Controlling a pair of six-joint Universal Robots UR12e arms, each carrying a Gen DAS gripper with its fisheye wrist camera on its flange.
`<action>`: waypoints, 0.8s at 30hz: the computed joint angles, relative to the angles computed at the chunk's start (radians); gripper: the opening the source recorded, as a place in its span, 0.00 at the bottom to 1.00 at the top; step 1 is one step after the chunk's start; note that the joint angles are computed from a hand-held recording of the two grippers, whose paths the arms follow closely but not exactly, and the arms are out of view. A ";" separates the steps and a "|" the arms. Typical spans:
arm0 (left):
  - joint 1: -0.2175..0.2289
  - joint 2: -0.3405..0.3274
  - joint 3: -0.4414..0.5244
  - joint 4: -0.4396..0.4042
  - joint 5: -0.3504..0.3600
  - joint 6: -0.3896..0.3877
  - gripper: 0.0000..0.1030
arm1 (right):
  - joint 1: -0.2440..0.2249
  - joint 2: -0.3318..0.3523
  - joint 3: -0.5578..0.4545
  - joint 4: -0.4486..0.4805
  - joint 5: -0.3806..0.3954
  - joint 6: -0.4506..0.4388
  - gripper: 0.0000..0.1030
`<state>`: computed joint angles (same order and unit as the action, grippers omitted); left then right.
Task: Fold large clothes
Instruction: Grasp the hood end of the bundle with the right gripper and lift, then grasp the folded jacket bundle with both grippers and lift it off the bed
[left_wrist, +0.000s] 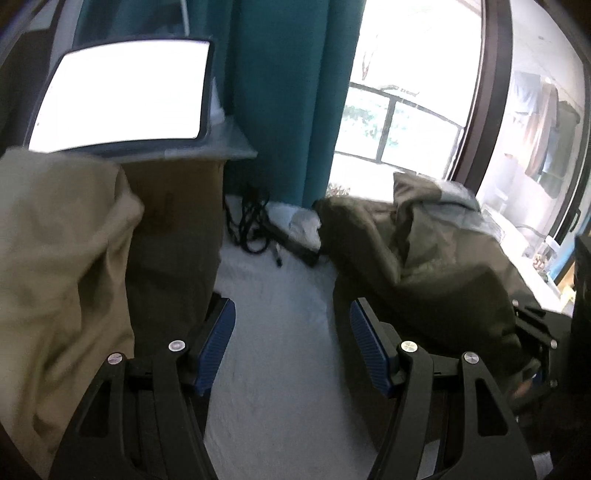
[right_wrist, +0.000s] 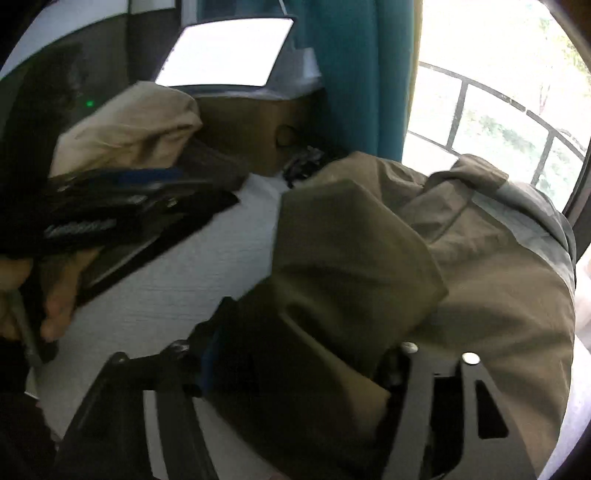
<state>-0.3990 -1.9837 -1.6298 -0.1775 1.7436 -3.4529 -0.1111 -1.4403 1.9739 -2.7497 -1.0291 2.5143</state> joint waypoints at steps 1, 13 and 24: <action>0.000 -0.002 0.008 0.003 0.003 0.009 0.66 | -0.007 -0.008 0.004 0.006 0.012 -0.003 0.65; -0.007 -0.094 0.206 -0.065 -0.247 0.139 0.66 | -0.143 -0.077 0.058 -0.110 0.083 0.182 0.71; -0.044 -0.170 0.302 -0.360 -0.301 0.315 0.20 | -0.202 -0.042 0.061 -0.129 -0.096 0.395 0.72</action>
<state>-0.4429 -2.1534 -1.3277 -0.5372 1.4421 -3.1377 -0.3136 -1.4827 2.0346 -2.8790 -1.1254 2.9094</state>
